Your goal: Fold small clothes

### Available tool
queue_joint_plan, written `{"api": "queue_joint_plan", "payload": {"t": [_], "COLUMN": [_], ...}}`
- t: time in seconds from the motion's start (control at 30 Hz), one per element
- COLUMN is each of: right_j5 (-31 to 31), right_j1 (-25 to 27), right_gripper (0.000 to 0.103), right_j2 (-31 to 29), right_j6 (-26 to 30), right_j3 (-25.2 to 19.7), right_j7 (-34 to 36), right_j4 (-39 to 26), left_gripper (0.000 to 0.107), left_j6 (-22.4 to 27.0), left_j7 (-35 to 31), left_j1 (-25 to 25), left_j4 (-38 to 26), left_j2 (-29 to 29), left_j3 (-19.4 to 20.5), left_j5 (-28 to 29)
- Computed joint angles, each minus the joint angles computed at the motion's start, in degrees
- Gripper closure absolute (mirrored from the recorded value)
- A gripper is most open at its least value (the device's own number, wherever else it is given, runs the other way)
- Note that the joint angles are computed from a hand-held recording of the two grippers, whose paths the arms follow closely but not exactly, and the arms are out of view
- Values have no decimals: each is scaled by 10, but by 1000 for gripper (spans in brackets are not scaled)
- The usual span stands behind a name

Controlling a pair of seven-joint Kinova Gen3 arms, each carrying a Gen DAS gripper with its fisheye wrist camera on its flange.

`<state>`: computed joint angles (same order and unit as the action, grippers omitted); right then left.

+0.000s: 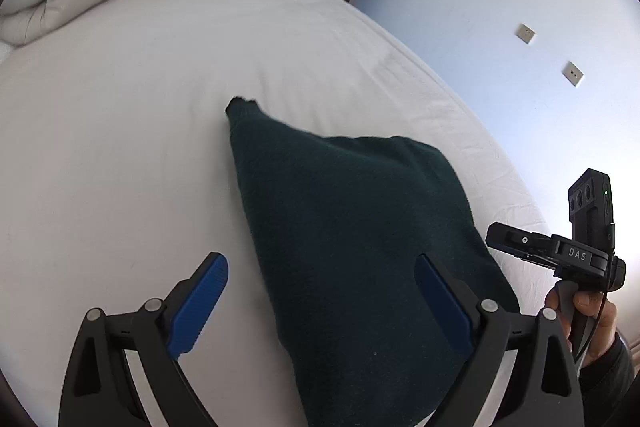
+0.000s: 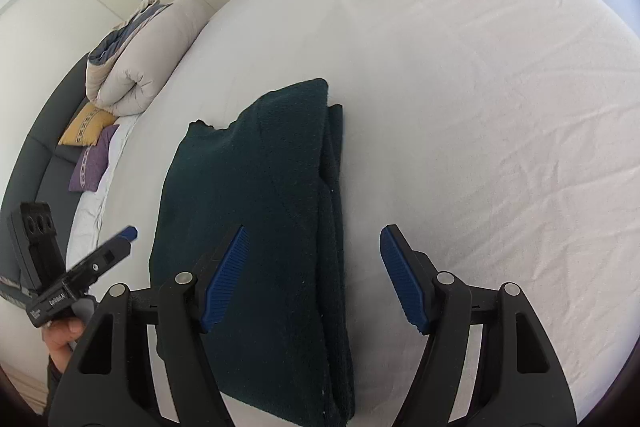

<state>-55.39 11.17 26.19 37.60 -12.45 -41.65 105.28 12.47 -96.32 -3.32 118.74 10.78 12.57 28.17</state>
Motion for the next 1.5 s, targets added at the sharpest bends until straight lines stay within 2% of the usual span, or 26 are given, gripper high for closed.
{"api": "queue_joint_plan", "payload": {"t": [0.13,0.23,0.27,0.33,0.37,0.4,0.5,0.53,0.6,0.67,0.73,0.8,0.87,1.0,1.07,1.17,1.27,1.33,1.4,1.5], "right_j5": [4,27,19,19,33,52,114,137,184,230,277,315,339,327,352,385,415,434,464,514], "right_j1": [4,-14,-6,-7,-18,-32,-56,-73,-126,-180,-233,-277,-286,-260,-291,-371,-451,-504,-557,-636], "right_gripper": [35,37,37,47,58,62,72,75,81,83,84,84,84,84,84,84,84,84,84,84], "right_j2": [58,94,102,113,117,115,98,88,53,8,-35,-77,-120,-194,-227,-259,-264,-258,-239,-195], "right_j6": [68,77,75,78,80,74,29,11,-35,-82,-126,-148,-171,-181,-187,-203,-217,-230,-240,-254], "right_j3": [1,6,-6,-11,-6,-2,-14,-9,16,38,55,69,50,-30,-44,-36,-25,-10,20,80], "right_j7": [-27,-68,-64,-80,-96,-109,-146,-169,-206,-220,-261,-308,-337,-349,-393,-463,-533,-580,-626,-696], "right_j4": [-53,-86,-88,-102,-112,-117,-113,-108,-86,-51,-17,10,45,106,135,171,192,202,199,188], "left_gripper": [25,25,26,33,35,38,49,55,63,68,69,69,69,69,69,69,69,69,69,68], "left_j6": [31,30,27,45,60,70,77,77,86,91,90,67,78,154,195,231,263,270,265,235], "left_j7": [-58,-62,-56,-57,-52,-45,10,28,74,121,166,205,252,340,387,443,433,420,415,403], "left_j1": [-98,-111,-107,-80,-62,-51,-43,-43,-12,32,77,99,119,217,250,251,199,181,185,178], "left_j4": [-11,-23,-26,-44,-55,-61,-70,-70,-74,-70,-56,-18,14,57,84,134,172,192,214,233], "left_j2": [56,91,95,99,101,102,101,98,85,62,31,-23,-76,-182,-235,-315,-383,-402,-411,-379], "left_j3": [91,112,110,77,54,42,41,44,18,-16,-47,-57,-73,-144,-157,-134,-89,-87,-108,-121], "left_j5": [72,89,89,95,93,87,38,22,-19,-65,-112,-159,-203,-297,-343,-376,-352,-334,-328,-330]}}
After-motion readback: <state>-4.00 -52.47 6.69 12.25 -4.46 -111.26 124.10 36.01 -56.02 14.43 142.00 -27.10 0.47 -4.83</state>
